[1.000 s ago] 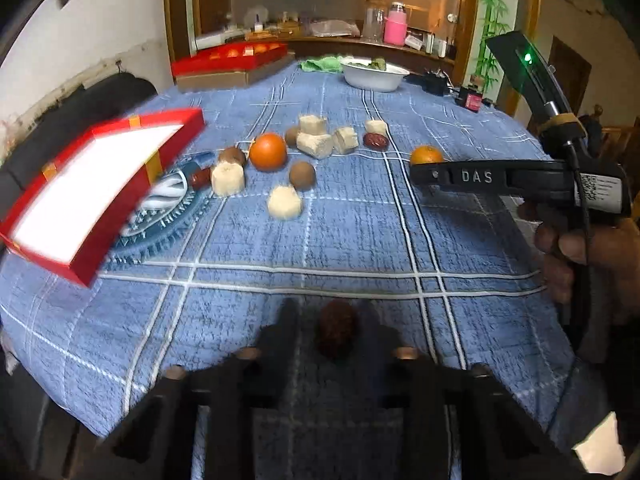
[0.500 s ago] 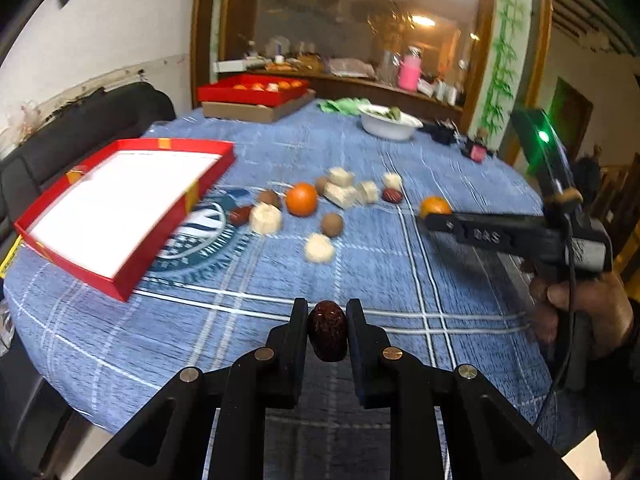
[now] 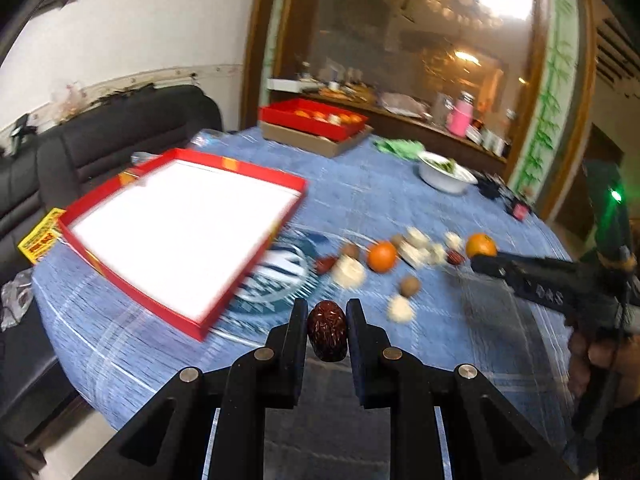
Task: Organize fruits
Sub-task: 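Carry the orange and date over the red tray and open both tools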
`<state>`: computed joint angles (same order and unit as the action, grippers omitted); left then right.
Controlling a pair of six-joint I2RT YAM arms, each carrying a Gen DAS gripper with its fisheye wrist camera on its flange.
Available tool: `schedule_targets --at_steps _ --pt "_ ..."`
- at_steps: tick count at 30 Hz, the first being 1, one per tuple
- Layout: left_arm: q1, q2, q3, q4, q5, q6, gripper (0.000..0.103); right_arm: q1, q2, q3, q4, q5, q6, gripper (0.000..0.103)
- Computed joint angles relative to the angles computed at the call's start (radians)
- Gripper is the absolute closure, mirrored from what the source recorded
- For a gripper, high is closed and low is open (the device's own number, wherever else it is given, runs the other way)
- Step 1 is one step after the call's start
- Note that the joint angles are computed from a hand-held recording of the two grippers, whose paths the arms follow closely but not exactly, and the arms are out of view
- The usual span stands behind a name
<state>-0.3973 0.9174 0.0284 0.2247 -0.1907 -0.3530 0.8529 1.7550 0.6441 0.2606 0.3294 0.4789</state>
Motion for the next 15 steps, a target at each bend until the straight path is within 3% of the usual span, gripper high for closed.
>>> schedule_targets --at_steps 7,15 --pt "0.327 0.068 0.083 0.045 0.154 0.108 0.085 0.067 0.098 0.202 -0.059 -0.019 -0.049 0.075" --pt "0.525 0.236 0.196 0.137 0.218 0.101 0.085 0.104 0.279 0.531 -0.139 -0.069 -0.122 0.075"
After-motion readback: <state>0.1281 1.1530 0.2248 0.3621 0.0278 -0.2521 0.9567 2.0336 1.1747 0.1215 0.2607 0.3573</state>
